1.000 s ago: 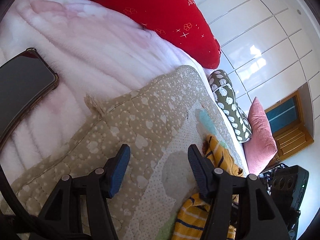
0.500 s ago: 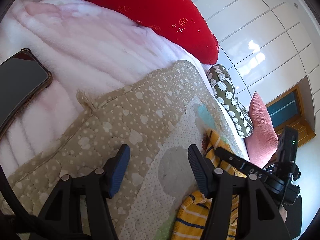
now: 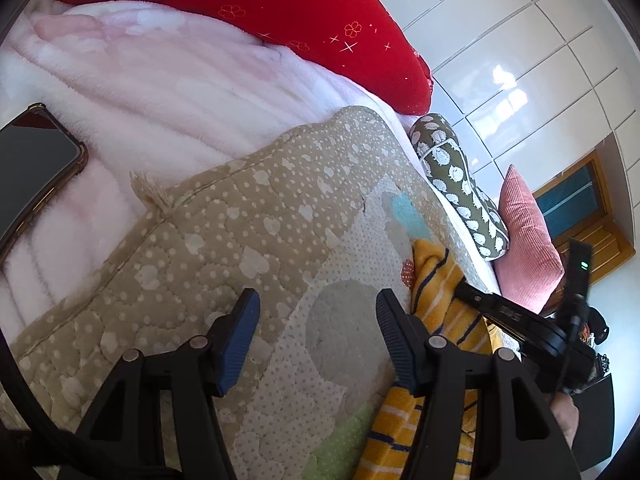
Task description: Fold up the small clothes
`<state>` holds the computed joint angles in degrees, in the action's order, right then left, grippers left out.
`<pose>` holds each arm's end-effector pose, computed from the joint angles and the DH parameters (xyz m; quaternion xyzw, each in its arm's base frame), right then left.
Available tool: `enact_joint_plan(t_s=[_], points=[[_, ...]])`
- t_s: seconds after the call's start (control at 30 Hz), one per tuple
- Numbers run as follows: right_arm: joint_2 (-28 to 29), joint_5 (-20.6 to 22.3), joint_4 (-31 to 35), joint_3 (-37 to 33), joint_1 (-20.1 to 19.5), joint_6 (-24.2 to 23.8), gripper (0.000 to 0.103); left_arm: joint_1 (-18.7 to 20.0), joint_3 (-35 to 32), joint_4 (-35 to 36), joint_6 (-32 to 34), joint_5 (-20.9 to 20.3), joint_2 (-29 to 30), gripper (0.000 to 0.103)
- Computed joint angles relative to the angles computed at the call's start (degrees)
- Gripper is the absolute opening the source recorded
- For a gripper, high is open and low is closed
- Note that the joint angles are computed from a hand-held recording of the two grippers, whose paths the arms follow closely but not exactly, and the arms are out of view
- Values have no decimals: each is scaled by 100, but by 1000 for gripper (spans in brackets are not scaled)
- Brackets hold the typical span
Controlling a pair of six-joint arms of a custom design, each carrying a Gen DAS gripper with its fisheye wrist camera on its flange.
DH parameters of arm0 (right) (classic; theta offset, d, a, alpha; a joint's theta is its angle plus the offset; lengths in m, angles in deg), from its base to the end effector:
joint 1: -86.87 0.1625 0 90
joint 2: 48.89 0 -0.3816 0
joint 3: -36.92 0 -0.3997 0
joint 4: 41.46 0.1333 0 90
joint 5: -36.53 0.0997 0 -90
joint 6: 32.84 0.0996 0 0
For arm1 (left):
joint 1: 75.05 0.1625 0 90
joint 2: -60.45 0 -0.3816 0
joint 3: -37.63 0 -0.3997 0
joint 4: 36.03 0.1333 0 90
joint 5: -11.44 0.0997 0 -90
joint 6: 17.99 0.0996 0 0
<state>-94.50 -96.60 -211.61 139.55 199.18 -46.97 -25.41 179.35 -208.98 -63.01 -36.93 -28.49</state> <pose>0.2899 -0.5347 0.0722 0.2149 -0.8885 0.2117 0.3459 -0.0892 -0.4130 0.2115 -0.1291 0.8980 -0.4114 0.0873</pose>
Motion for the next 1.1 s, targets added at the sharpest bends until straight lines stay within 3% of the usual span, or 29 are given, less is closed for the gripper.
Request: enact_joint_plan(t_s=[0.1,0.27,0.33,0.43,0.5,0.57,0.63,0.7,0.73,0.77,0.8,0.83,0.9,0.97,1.1], points=[[-1087,419,-232,886,-53,19,35,-39,-30,100,13,-146,-5,59],[-3195,-637,-1164,2333,-340,-383,42,-313,-78,333,75,-109,63,61],[-4110,-824,-974,2693,-711,-250,44,-445,-126,495,99,-134,133,61],[-5422,-282,-378,3120,-1449,178,45,-623,-266,885,-54,-83,292,63],[-5909,240,-146,3297,-1859,315,49,-710,-387,1184,-67,-147,417,64],[-6037,782,12,3341,-2176,338,52,-843,-531,1675,-113,-29,543,64],[-5846,1098,-278,3426,-2268,248,52,-936,-712,2078,-153,128,690,64],[-5427,1174,-510,3362,-2237,161,52,-937,-952,2321,-116,174,868,64],[-5266,1199,-506,3316,-2202,122,47,-902,-1100,2352,10,121,992,64],[-5075,1245,-443,3250,-2174,51,9,-840,-1285,2450,164,49,1138,64],[-4935,1225,-249,3147,-2108,-45,3,-774,-1558,2713,251,68,1360,64],[-4821,1116,-294,3095,-2007,-153,3,-746,-1781,3058,204,246,1551,64],[-4864,1336,-584,3127,-1948,-387,2,-697,-2283,4045,-52,856,2017,64],[-4986,1437,-660,3101,-2002,-321,2,-555,-2723,5022,-369,1102,2381,64],[-4956,895,-960,3086,-2266,-298,2,-562,-2677,5271,-609,1241,2357,64]])
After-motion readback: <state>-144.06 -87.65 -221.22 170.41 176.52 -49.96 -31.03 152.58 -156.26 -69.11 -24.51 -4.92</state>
